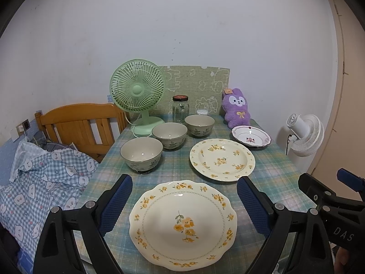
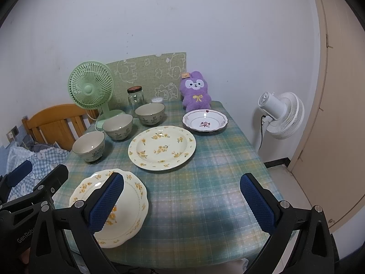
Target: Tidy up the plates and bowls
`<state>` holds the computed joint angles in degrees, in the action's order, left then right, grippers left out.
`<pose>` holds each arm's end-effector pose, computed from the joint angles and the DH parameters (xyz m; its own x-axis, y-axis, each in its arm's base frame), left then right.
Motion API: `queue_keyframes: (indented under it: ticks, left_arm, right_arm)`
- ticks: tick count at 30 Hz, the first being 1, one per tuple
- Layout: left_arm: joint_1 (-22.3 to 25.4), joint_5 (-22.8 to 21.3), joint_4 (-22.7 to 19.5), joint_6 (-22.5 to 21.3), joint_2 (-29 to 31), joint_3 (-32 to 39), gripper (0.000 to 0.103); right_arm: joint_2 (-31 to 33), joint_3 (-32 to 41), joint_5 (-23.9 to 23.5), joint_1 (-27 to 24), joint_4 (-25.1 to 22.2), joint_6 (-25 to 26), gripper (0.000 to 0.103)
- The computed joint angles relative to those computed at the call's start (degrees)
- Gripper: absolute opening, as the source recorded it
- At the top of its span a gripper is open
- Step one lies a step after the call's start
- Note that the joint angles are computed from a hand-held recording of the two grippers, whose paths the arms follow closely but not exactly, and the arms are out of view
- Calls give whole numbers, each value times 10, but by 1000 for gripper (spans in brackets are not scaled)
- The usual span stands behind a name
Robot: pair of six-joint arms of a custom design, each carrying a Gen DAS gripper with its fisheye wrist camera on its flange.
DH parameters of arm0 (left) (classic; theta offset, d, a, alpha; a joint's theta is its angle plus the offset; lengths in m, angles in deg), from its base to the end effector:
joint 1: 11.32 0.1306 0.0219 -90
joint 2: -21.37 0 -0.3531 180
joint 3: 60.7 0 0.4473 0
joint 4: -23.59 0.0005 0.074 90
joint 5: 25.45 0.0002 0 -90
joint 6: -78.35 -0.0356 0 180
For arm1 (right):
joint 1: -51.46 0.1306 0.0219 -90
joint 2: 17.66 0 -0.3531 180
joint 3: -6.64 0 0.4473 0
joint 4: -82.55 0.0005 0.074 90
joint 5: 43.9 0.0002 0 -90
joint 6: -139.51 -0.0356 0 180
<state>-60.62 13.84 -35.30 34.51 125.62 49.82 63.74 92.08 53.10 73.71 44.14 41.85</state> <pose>0.4195 -0.4463 0.4448 -0.4842 -0.1375 -0.8641 -0.2534 0.9673 -0.0119 0.4696 0.1869 0.4494 -0.5555 -0.0843 -0.8272 -0.2106 0.9767 0.0418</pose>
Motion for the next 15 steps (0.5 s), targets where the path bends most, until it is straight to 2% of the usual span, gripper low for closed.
queue_keyframes:
  ticks: [10,15]
  left_arm:
    - [3,4,5,-13,4,7,92]
    - [7,7,-10,-5,10,18,91]
  right_arm:
    - [-1,-1,-1,-1,0,-1,103]
    - [11,14,-8,-1,-9,1,103]
